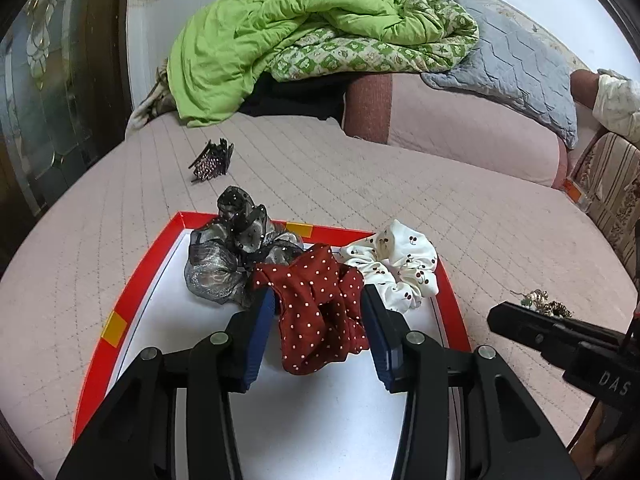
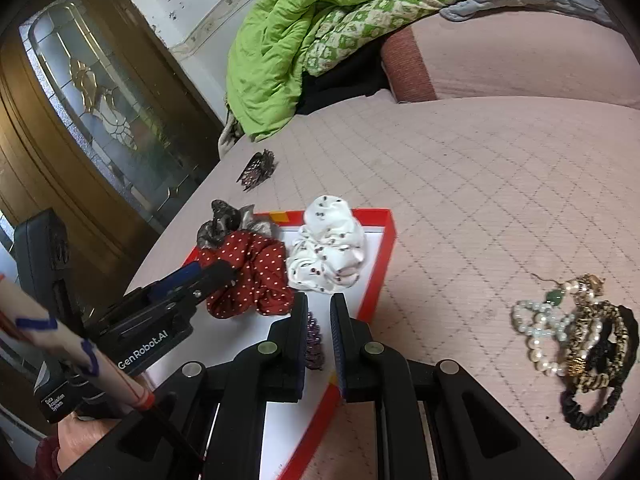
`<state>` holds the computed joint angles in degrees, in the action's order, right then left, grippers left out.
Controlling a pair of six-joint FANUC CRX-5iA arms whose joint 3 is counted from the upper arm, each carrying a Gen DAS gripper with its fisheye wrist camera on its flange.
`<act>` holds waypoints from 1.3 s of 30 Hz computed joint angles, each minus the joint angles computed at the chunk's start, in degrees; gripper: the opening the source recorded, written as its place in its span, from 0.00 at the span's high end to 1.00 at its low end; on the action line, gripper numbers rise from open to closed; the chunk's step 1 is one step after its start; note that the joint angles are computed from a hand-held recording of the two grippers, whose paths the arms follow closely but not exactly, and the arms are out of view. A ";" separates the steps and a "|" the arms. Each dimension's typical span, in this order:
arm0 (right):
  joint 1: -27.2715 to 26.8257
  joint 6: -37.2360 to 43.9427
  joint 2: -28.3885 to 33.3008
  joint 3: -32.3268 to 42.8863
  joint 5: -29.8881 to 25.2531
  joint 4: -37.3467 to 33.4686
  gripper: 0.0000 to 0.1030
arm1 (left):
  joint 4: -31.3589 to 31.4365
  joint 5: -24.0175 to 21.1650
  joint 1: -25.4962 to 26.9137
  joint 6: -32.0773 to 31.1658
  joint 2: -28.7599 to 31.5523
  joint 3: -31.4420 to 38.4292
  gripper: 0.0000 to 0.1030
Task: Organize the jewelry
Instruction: 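Lower both items into the box and open both tools, then grasp the leopard-print bracelet from the bracelet pile with the left tool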
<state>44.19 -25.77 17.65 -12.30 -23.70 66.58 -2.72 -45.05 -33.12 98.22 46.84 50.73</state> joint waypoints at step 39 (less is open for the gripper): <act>-2.84 -30.85 -27.54 -29.15 -12.16 9.16 0.75 | 6.09 -4.64 -7.62 -9.24 3.89 8.76 0.46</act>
